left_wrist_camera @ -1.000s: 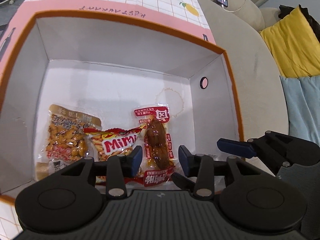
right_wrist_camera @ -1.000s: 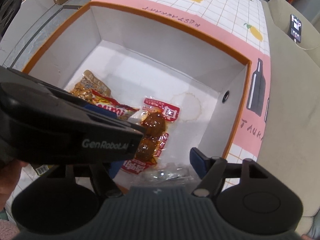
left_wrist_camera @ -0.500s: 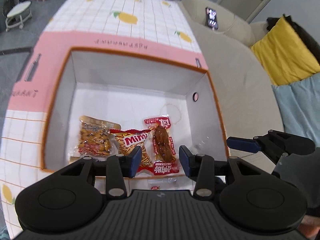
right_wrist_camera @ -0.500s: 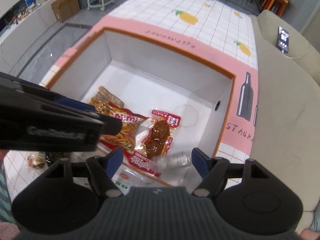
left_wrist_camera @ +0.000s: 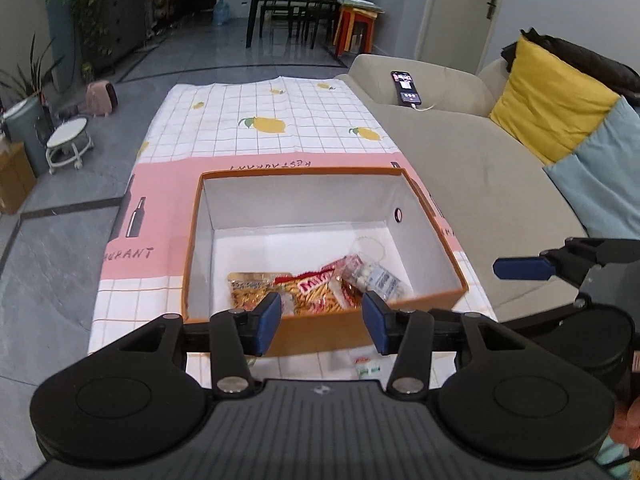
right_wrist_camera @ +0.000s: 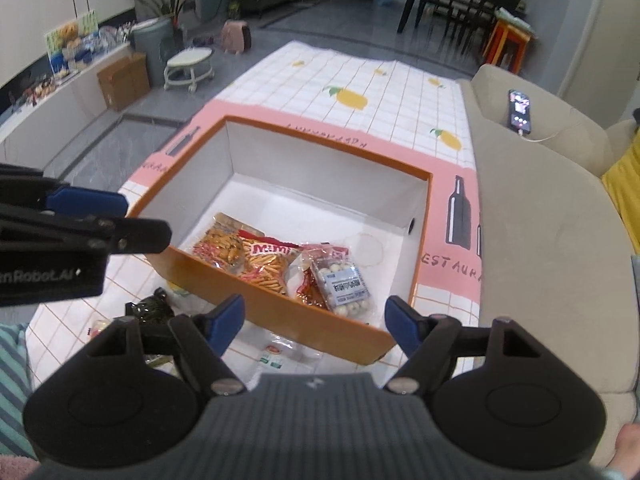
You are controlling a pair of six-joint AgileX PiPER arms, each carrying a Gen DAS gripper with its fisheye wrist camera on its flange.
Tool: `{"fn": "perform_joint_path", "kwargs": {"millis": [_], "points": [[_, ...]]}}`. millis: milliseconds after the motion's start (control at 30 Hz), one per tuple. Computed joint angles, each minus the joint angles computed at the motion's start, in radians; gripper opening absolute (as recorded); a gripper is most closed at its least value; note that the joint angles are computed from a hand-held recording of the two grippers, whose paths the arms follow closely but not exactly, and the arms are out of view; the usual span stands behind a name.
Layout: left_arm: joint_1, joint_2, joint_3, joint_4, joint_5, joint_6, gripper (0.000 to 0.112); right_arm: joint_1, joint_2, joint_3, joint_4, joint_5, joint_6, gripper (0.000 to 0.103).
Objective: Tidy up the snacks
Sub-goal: 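Move both tools back toward the remaining snacks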
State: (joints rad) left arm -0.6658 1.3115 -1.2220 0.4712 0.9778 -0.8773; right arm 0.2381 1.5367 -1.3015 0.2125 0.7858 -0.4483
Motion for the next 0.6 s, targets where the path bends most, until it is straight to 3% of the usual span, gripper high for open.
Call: {"fn": "perform_joint_path", "kwargs": {"millis": [133,433,600], "points": [[-0.067,-0.062,0.073,0.033,0.015,-0.073,0.055,-0.006,-0.109,0.148,0.054,-0.081,-0.014,0.074],[-0.240,-0.182,0.257,0.082,0.072,-0.230,0.056,-0.085,-0.334,0.509,0.387,-0.249,-0.255,0.075],[-0.291,-0.200,0.327,0.042,0.099,-0.267,0.056,-0.087,-0.394,0.645,0.435,-0.256,-0.309,0.075]]}}
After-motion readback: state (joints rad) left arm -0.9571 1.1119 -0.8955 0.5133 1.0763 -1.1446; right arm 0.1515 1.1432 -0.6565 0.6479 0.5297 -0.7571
